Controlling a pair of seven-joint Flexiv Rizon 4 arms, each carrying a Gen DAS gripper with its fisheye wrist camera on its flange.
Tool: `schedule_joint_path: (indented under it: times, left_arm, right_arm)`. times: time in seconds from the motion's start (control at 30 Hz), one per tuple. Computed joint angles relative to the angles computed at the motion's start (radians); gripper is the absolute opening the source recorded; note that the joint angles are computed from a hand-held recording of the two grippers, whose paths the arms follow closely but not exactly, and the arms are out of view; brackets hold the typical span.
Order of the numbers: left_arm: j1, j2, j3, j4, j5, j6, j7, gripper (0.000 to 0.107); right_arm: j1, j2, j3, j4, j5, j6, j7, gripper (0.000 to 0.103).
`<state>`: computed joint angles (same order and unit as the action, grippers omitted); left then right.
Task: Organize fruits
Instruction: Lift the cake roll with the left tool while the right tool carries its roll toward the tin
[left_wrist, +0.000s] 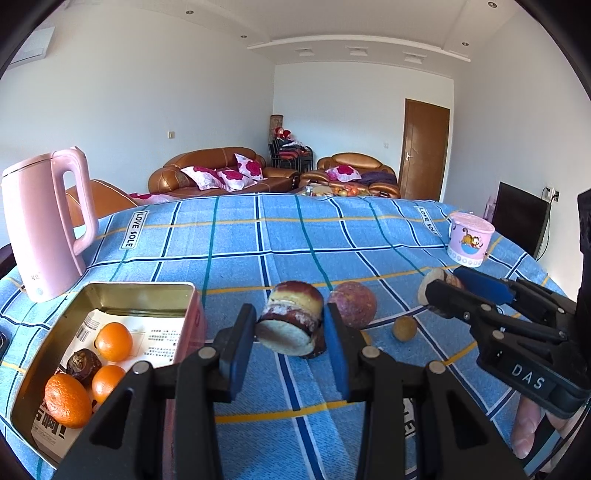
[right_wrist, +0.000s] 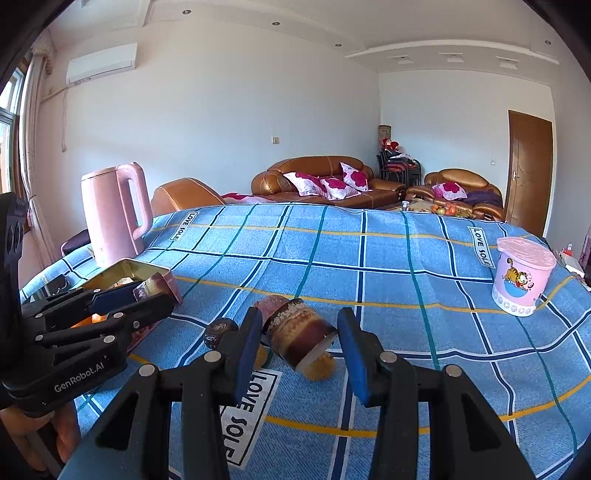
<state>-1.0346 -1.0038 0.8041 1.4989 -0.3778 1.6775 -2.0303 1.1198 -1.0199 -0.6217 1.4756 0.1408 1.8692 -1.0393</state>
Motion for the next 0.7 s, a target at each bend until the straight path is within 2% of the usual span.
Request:
schedule_joint_path:
  times: [0.33, 0.7]
  left_arm:
    - [-0.034, -0.022, 0.045, 0.013, -0.034, 0.023, -0.005, 0.039]
    - [-0.080, -0.058, 0.085, 0.038, -0.150, 0.065, 0.054, 0.039]
  right_arm:
    - [0.015, -0.006, -0.015, 0.007, 0.029, 0.023, -0.019, 0.045]
    - [0.047, -0.025, -0.047, 0.008, 0.104, 0.060, -0.067, 0.045]
